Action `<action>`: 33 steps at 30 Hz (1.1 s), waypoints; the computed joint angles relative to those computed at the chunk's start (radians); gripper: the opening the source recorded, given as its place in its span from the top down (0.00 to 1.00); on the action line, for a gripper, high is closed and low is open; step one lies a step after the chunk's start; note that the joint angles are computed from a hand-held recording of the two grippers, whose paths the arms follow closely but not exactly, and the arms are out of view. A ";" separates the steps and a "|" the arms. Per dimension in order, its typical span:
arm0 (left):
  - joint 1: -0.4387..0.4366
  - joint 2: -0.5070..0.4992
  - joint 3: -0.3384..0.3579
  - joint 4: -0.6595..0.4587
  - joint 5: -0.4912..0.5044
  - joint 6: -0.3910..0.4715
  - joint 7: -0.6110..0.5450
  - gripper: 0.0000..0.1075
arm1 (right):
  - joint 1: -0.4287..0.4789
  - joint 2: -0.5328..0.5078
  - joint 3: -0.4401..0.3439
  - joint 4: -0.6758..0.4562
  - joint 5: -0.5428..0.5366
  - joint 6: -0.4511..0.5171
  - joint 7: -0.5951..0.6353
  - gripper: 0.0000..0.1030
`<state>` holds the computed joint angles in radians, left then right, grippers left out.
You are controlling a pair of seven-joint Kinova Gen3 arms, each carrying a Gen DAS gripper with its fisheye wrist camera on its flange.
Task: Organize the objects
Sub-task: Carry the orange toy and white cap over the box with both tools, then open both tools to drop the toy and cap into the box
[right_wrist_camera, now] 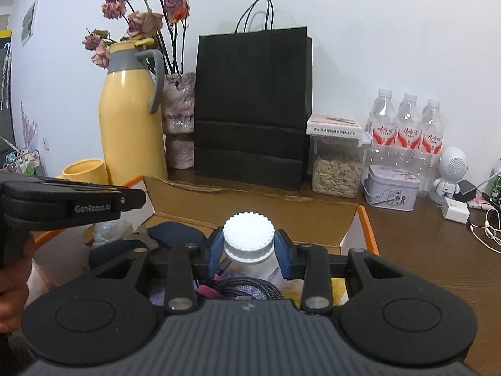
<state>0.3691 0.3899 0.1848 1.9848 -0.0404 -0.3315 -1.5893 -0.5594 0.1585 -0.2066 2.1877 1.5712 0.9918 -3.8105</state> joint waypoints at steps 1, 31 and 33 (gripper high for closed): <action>0.000 0.002 0.000 -0.002 -0.002 0.001 -0.001 0.90 | 0.004 0.002 0.002 -0.001 0.000 -0.006 0.003 0.65; 0.140 0.020 -0.112 0.043 0.291 -0.127 -0.174 0.09 | -0.014 0.017 0.002 0.017 -0.034 0.044 -0.029 0.00; 0.133 0.019 -0.102 0.060 0.290 -0.159 -0.165 0.09 | -0.018 0.015 0.000 0.019 -0.041 0.051 -0.028 0.00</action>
